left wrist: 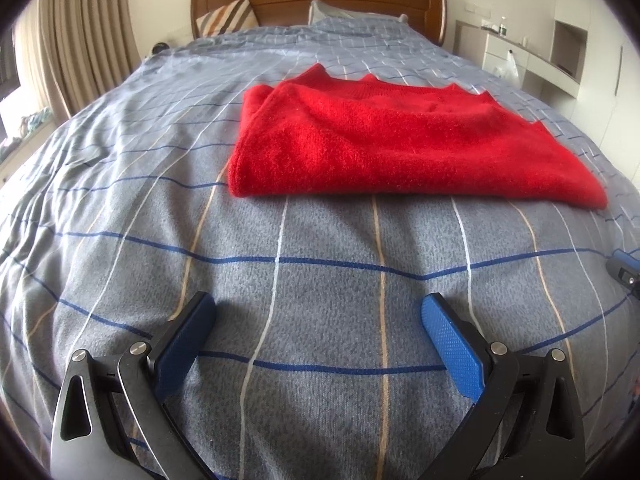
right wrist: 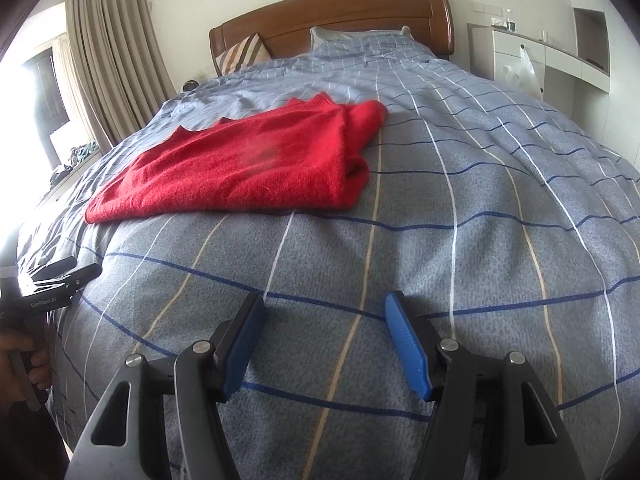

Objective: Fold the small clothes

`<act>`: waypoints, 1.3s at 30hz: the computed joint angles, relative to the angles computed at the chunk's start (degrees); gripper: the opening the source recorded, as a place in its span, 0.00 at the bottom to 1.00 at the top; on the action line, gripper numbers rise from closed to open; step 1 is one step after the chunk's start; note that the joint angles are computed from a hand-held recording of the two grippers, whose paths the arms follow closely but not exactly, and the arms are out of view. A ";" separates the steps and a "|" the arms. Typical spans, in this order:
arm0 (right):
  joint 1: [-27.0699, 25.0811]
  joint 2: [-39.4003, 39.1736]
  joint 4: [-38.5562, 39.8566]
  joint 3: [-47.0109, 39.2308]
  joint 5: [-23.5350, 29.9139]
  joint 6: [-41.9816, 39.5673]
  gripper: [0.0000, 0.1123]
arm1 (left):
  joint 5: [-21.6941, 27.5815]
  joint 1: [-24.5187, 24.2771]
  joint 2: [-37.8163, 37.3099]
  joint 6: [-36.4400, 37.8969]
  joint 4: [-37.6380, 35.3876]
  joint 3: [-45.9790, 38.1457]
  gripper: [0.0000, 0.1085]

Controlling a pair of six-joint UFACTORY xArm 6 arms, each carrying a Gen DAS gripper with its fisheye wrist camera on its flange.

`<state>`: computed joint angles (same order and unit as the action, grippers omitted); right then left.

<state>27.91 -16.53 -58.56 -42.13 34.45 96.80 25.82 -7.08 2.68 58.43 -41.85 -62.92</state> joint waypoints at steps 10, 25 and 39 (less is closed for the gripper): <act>-10.52 -1.55 22.84 -2.77 -10.42 -23.66 0.56 | 6.29 3.53 -6.45 9.99 -12.68 2.56 0.94; -21.23 19.64 78.60 -22.41 -12.22 -68.15 0.56 | 5.05 0.68 -7.18 18.44 -13.08 5.56 0.93; -14.74 31.66 85.25 -47.12 -4.99 -68.14 0.11 | 1.32 6.49 1.17 6.13 -12.53 -5.27 0.93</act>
<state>13.18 15.13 26.69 -89.26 29.47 28.66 27.14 -0.59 3.85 64.56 -54.38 -68.20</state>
